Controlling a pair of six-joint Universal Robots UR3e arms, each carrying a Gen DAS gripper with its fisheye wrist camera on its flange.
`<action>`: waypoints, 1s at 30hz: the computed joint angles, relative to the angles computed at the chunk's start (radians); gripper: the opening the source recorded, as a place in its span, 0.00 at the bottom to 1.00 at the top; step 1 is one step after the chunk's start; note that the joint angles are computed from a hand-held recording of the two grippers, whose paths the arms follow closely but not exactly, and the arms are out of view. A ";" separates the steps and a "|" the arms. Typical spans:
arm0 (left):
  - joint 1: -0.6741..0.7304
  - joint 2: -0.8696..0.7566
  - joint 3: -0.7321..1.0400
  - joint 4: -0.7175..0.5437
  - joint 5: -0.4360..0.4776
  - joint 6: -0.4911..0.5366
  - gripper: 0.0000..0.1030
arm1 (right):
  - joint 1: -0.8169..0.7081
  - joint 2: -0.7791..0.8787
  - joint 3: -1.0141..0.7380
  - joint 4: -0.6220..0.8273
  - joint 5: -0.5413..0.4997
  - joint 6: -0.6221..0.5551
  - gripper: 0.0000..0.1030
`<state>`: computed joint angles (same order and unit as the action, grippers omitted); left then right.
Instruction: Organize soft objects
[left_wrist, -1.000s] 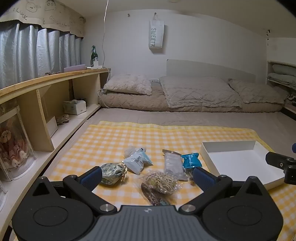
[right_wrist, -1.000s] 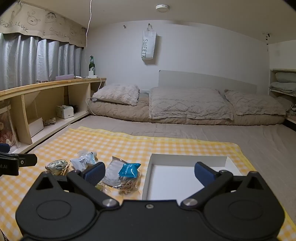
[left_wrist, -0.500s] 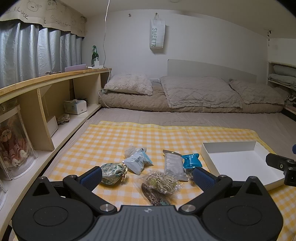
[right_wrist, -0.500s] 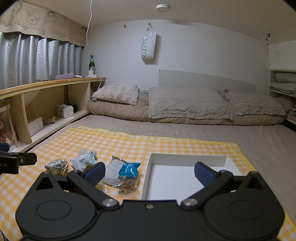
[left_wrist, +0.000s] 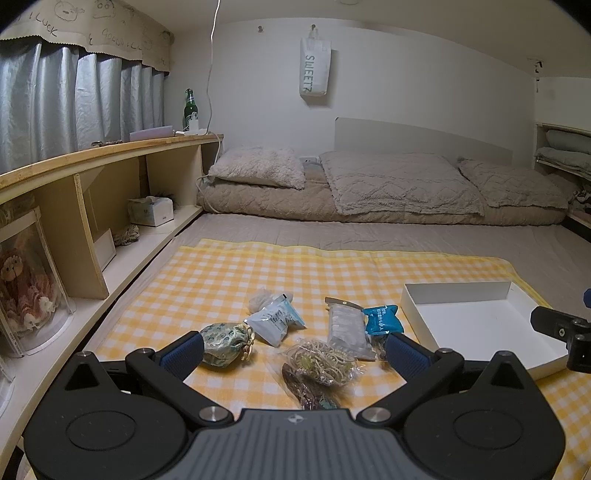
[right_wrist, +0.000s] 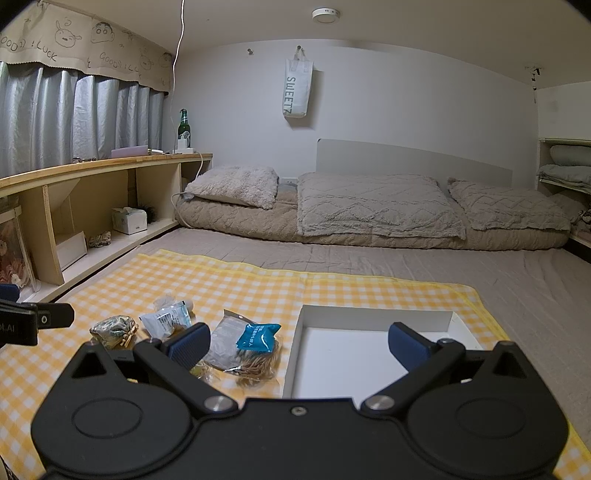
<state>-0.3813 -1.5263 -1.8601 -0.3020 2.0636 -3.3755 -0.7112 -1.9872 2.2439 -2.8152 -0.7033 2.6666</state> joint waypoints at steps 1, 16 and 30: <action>0.009 0.003 -0.007 0.005 -0.007 0.005 1.00 | 0.000 0.001 0.000 0.000 -0.001 0.000 1.00; 0.011 0.005 -0.008 0.004 -0.012 0.004 1.00 | -0.001 -0.004 0.000 0.006 0.000 -0.002 1.00; 0.015 0.008 -0.031 0.022 -0.016 0.004 1.00 | -0.003 -0.008 0.006 0.008 0.002 -0.007 1.00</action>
<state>-0.3658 -1.5179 -1.8911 -0.2801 2.0479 -3.3715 -0.7140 -1.9949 2.2499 -2.8072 -0.7016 2.6597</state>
